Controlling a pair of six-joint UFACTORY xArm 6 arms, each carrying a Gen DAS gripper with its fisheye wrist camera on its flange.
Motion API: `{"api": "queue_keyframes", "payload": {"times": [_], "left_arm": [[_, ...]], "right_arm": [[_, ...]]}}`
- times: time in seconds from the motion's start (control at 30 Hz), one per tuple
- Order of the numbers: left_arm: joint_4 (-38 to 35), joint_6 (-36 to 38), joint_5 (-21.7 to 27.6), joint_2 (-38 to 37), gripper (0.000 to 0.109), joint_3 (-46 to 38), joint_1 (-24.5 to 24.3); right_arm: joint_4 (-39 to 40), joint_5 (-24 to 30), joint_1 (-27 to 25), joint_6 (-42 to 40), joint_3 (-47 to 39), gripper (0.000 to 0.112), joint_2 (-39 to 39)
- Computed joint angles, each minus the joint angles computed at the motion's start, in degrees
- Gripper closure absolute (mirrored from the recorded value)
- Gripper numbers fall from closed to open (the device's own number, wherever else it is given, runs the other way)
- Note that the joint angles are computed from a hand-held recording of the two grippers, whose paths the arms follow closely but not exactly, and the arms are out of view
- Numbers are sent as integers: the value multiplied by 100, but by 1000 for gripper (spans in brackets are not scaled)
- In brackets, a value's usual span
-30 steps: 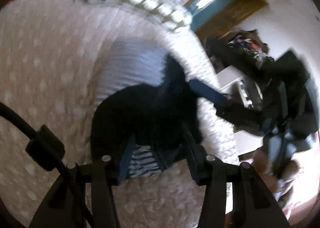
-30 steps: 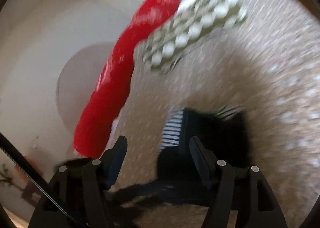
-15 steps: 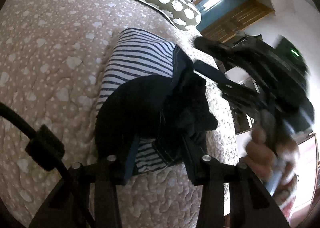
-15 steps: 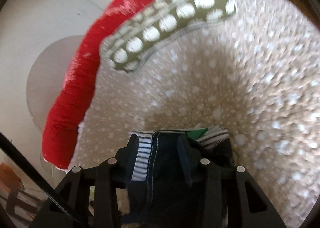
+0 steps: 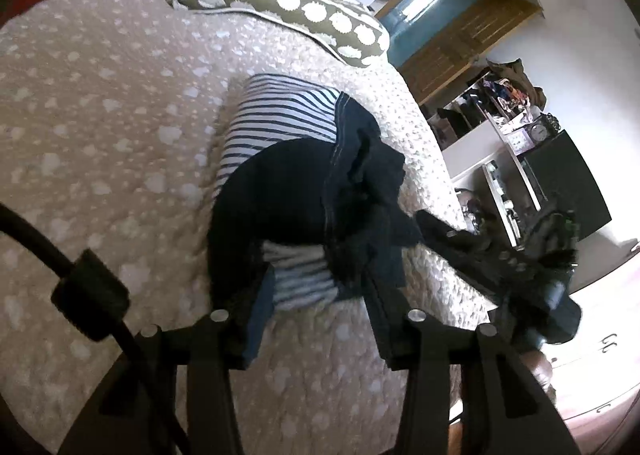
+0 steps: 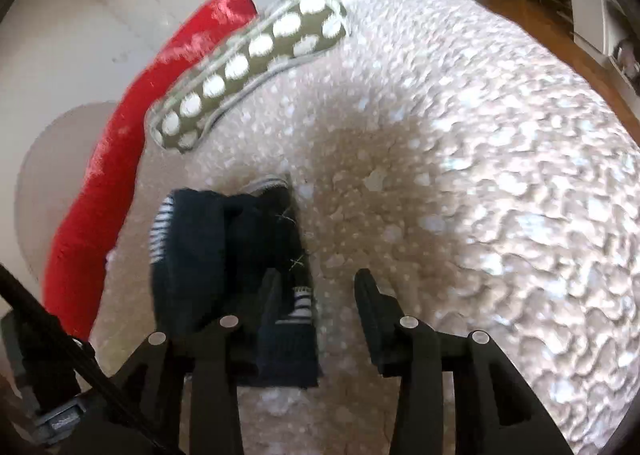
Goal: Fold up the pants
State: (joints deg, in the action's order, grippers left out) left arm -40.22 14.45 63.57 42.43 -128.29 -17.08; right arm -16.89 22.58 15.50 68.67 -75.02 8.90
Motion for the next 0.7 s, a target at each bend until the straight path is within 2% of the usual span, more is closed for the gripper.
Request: {"api": "queue_keyframes", "payload": {"times": [0.07,0.13,0.23,0.33,0.37,0.4,0.43,0.47,0.5,0.53,0.6,0.63,0.7], "left_arm": [[13,100,-258,-394,62,578,7],[22,185,-542,-792,61,1147,9],[161,351,-1033,-1317,59,1833,-27],[430,567,-1764,-1915,54,2578,-105],[484,637,-1982,-2083,51,2783,-120],[526,723,-2232,-2268,47,3014,-131],[578,786,-2482,-2435,44,3230,-142],[666,817,-2811,-2604,37,3466,-171],[849,737,-3213,-2773,30,3714,-224],[1272,429,-3722,-2966,27,4010,-283],[1913,-75,-4359,-3199,20,4383,-332],[2091,-191,-4558,-3310,19,4533,-353],[2005,-5,-4724,-3469,17,4704,-405]], "right_arm": [[-770,-84,84,463,-106,70,-87],[-917,-237,177,422,-317,70,2],[-57,-330,334,-613,-777,70,462],[531,-69,403,-987,-1001,69,854],[365,156,398,-739,-984,69,876],[245,142,386,-498,-838,69,831],[105,-109,373,-194,-557,69,673],[-186,-119,377,193,-384,68,514],[-690,110,427,735,-290,66,328],[-1084,324,481,1102,-191,58,148],[-1824,819,683,1680,-147,57,-104],[-2049,956,789,1833,-72,57,-244],[-2380,1157,978,2132,44,53,-434]]}}
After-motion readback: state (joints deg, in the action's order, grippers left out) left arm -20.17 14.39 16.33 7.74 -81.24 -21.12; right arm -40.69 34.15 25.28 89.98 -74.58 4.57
